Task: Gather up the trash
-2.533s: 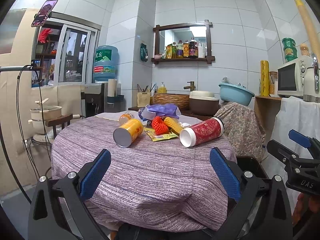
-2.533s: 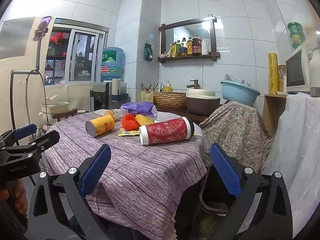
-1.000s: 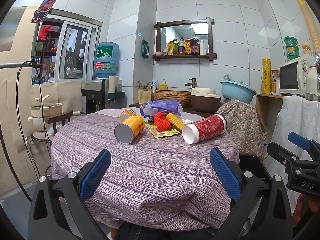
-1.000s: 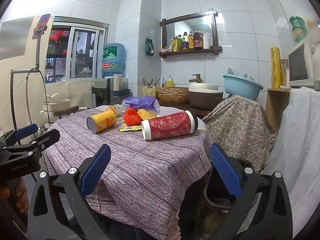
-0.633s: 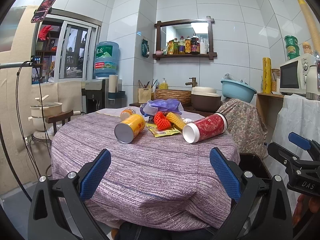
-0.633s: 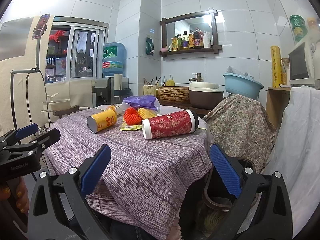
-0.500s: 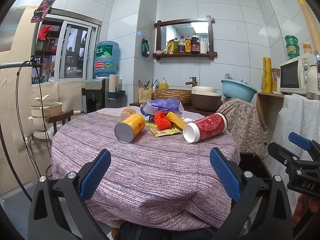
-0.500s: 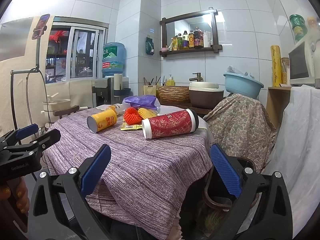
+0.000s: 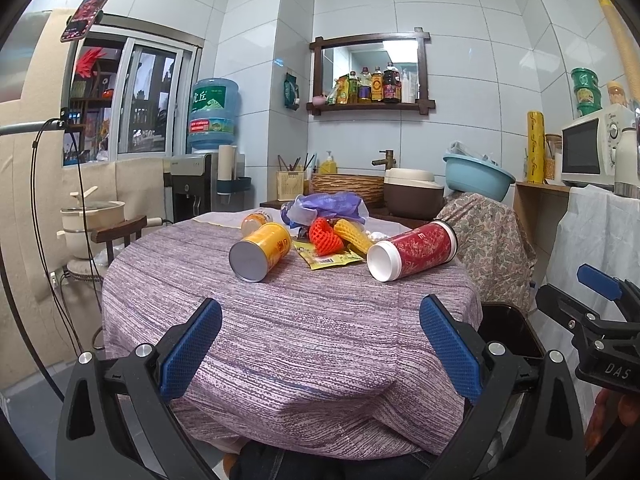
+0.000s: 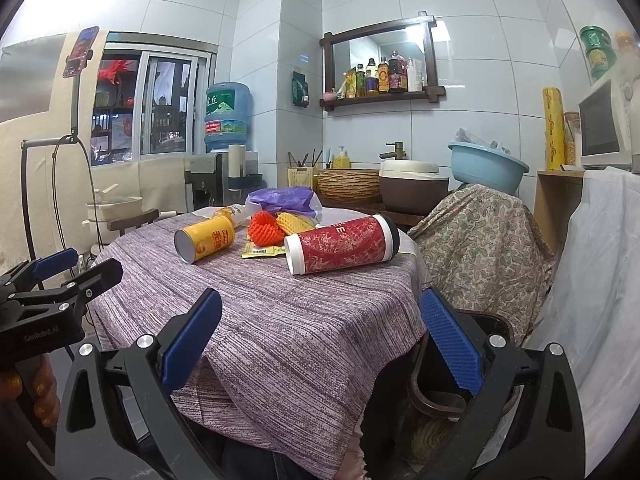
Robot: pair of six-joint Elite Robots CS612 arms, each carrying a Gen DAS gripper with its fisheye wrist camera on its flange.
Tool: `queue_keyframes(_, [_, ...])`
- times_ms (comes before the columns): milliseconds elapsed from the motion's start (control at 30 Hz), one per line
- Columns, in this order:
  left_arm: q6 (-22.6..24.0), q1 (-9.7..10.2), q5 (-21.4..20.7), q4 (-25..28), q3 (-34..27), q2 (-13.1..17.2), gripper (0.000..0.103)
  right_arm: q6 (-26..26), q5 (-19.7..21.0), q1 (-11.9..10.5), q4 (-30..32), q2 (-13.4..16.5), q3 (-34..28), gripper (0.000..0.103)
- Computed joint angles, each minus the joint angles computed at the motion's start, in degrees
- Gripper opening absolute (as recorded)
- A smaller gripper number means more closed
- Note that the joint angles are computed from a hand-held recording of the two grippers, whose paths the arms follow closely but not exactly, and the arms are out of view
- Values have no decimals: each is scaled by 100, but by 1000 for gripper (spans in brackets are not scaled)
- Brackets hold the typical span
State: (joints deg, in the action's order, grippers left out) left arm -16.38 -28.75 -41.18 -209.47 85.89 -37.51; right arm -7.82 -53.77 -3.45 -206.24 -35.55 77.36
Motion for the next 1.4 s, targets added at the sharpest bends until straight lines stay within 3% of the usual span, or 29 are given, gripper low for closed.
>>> queue_keyframes(433, [-133,29,-127,368,15,-50,98,-82,48,22,262,51,-108,98])
queue_keyframes(533, [-196,67,-213,747,-80,-62,98,-418,124,60,757,64,-218,98])
queue_keyframes(600, [-492,138,-377,1346,-112,-125,98,-674,116,99,1213,80,-323,98])
queue_keyframes(733, [-874,285,-814,2058,-155,-186,98,-971,171,159,2046,156,-568,98])
queue_keyframes(933, [-1053,493,-1355,2544,-283,-221,98,-1264,81,240,2766,306,-967,98])
queue_keyframes(1033, [-1017,610,-1612,2638,-381,-234,98,-1205,234,239,3116,407,-1240,98])
queue_keyframes(1200, [-604,826,-1744,2851,-745,-200,98,-1043,-11,280,2969,530,-1489,98])
queue_keyframes(1267, [-458,924,-1823,3160,-986,-163,98,-1069,-88,299,2875,571,-1556,98])
queue_keyframes(1400, [-118,1200,-2213,4307,-1723,-35,97,-1140,-50,321,2928,649,-1714,98])
